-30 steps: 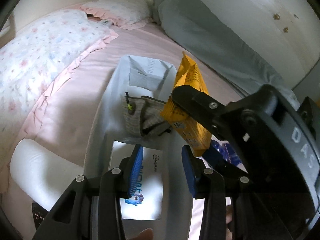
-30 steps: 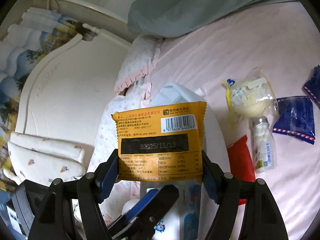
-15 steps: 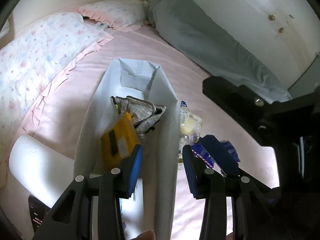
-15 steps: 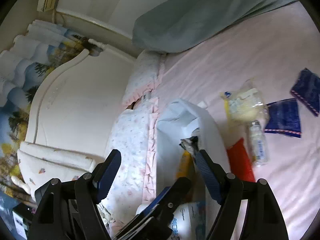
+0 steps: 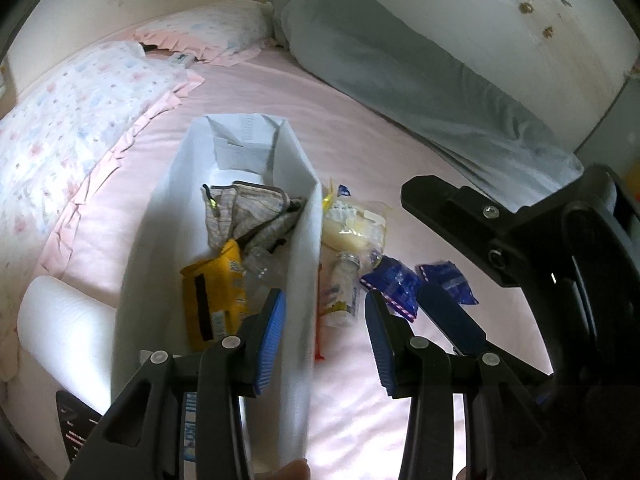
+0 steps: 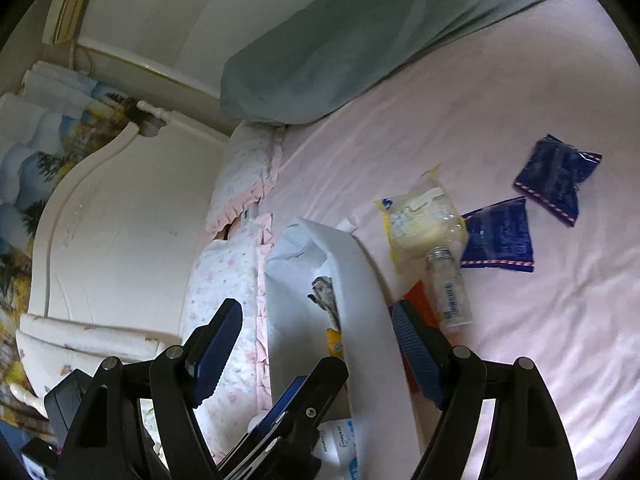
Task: Organize objects
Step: 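Withdraw the right gripper from the bag toward the red packet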
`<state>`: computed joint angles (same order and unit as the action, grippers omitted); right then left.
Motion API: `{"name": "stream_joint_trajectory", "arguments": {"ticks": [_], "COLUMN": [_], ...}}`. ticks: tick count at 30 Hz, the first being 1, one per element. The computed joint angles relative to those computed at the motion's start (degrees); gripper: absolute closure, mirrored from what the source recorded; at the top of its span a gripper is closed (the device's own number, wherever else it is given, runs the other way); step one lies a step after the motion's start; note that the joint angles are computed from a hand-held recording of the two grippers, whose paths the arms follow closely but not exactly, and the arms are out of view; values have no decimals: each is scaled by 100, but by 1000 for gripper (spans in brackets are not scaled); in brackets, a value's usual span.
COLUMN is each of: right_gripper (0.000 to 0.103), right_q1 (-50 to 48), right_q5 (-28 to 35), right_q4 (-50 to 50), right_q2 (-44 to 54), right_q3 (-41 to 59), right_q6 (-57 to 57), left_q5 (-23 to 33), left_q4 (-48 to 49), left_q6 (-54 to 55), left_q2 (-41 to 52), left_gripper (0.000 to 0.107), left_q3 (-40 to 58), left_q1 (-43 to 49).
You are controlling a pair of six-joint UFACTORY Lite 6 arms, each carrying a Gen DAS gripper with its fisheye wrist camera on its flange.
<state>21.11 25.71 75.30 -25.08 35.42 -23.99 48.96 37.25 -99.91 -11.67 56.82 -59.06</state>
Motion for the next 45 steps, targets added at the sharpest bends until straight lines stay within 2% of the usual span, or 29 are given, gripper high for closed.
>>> {"name": "stream_joint_trajectory", "arguments": {"ticks": [7, 11, 18, 20, 22, 23, 39, 45], "right_gripper": [25, 25, 27, 27, 27, 27, 27, 27], "right_q1": [-269, -591, -1344, -1492, -1584, -1615, -1390, -1259], "right_q5": [1, 120, 613, 744, 812, 834, 966, 939], "right_q4": [-1239, -1888, -1377, -1236, -1241, -1282, -1506, -1632], "right_q2": [84, 254, 599, 605, 600, 604, 910, 1031], "right_q3": [14, -36, -312, -360, -368, -363, -207, -115], "right_q6": [1311, 1959, 1485, 1327, 1296, 1309, 1533, 1618], "left_q5": [-252, -107, -179, 1, 105, 119, 409, 229], "left_q4": [-189, -289, -397, -200, -68, -30, -139, -155], "left_q6": [194, 384, 438, 275, 195, 164, 606, 571], "left_q2": [176, 376, 454, 550, 616, 641, 1074, 889], "left_gripper": [66, 66, 67, 71, 85, 86, 85, 85], "left_q3": [49, 172, 172, 278, 347, 371, 674, 485], "left_q1": [150, 162, 113, -48, -146, -176, -147, -58]}}
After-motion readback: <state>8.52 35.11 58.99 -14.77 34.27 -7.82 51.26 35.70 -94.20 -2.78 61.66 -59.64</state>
